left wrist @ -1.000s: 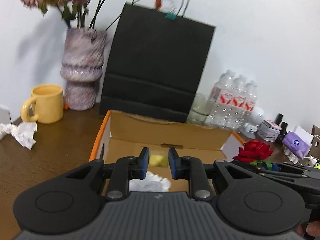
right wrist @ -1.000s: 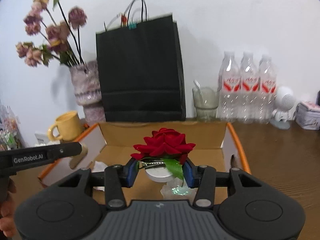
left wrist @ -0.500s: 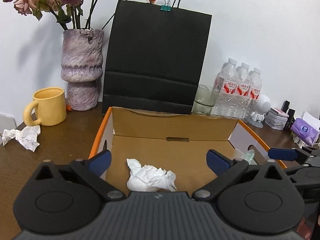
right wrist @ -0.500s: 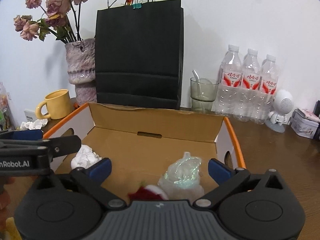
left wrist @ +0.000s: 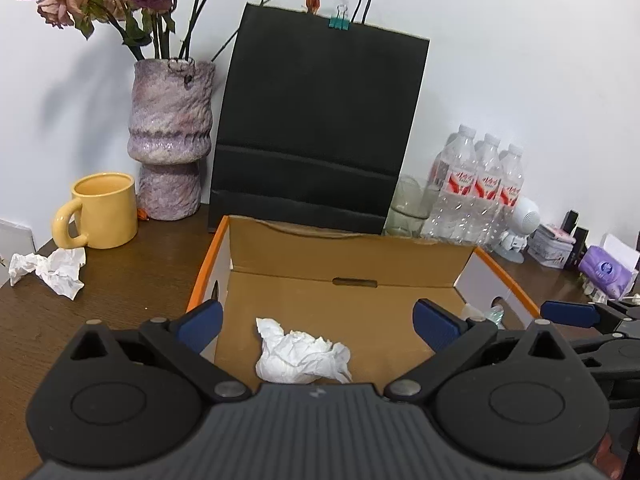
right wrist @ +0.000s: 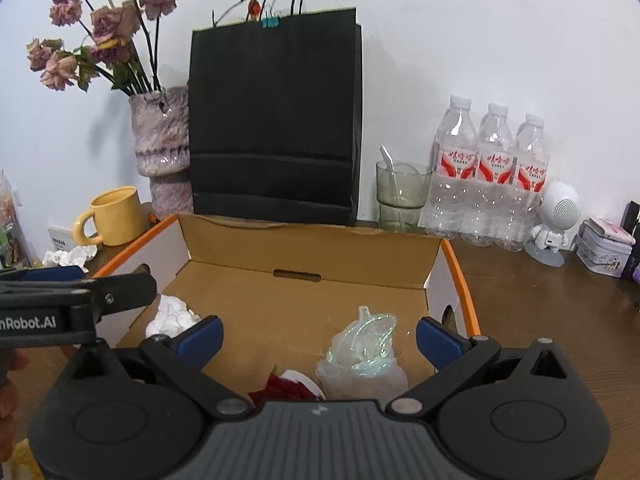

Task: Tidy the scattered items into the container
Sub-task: 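Withdraw both tools and reach toward the plush toy and pouch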

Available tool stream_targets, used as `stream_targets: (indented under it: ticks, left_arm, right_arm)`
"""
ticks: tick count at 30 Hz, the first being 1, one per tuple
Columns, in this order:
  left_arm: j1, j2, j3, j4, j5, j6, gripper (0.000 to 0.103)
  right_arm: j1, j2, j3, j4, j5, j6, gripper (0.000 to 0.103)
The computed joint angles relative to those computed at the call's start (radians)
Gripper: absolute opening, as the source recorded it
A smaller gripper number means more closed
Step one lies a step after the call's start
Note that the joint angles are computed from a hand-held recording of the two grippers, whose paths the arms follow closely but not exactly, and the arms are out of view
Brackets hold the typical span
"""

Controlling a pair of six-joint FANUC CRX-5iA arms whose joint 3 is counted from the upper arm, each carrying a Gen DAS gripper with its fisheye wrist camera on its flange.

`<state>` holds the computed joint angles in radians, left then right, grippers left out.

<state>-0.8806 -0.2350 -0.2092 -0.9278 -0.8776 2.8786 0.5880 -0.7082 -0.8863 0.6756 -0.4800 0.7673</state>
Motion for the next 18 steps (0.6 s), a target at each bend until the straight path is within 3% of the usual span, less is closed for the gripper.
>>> stream_targets:
  ticks: [9, 18]
  left_arm:
    - [-0.096, -0.087, -0.046, -0.026, -0.097, 0.043, 0.103]
    - [-0.187, -0.135, -0.098, 0.012, -0.180, 0.056, 0.103]
  right_arm:
    - [0.078, -0.187, -0.050, 0.013, -0.129, -0.003, 0.103]
    - [0.299, -0.393, -0.116, 0.055, -0.417, -0.081, 0.103]
